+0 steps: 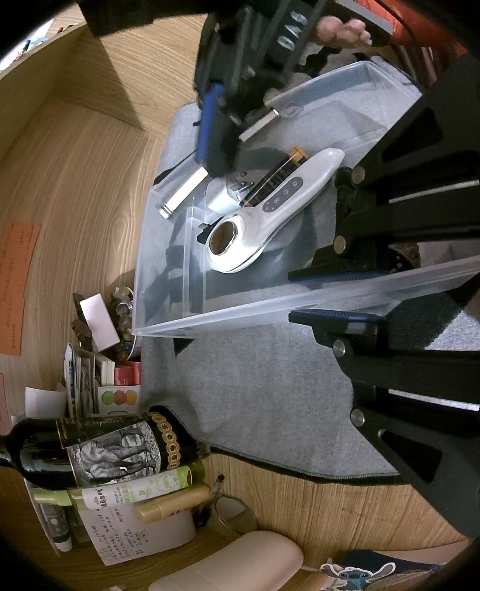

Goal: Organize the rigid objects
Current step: 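Carry the silver tool into the box and open the right tool, then grasp the silver keys on the mat with the right tool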

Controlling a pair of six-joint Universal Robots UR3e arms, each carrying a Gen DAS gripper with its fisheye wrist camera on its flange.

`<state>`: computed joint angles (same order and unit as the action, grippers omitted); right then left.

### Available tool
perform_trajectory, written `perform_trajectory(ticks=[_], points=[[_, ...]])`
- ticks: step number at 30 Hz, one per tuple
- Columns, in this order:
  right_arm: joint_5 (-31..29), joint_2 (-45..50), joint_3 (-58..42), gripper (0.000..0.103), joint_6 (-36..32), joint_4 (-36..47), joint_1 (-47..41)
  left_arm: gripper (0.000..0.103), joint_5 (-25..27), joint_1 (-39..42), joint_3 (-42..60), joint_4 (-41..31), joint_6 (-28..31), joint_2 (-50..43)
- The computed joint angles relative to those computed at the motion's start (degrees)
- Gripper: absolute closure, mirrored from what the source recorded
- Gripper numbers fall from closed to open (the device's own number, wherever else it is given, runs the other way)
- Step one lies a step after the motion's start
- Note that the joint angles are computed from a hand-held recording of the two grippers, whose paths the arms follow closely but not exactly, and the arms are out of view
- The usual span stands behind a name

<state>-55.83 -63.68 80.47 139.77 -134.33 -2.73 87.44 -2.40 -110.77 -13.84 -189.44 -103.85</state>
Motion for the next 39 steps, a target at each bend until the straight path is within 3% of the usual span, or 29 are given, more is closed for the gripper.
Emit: perform_trajectory(ticks=[6, 12, 27, 33, 39], points=[[-3.75, 2.38, -3.65, 0.088, -4.20, 5.21, 2.94, 0.090, -0.04, -0.07, 0.10, 0.03, -0.20, -0.07], [-3.66, 3.02, -4.84, 0.087, -3.37, 5.75, 2.96, 0.090, -0.05, -0.06, 0.16, -0.07, -0.17, -0.08], [0.15, -4.97, 3.50, 0.069, 0.97, -3.49, -4.25, 0.090, -0.09, -0.05, 0.35, -0.08, -0.09, -0.24], [-1.24, -7.83, 6.92, 0.059, 2.77, -6.95, -9.16, 0.090, -0.02, -0.09, 0.40, -0.12, -0.09, -0.28], [-5.02, -8.03, 9.63, 0.057, 4.08, -7.75, -12.48, 0.090, -0.07, -0.04, 0.30, 0.02, -0.09, -0.27]])
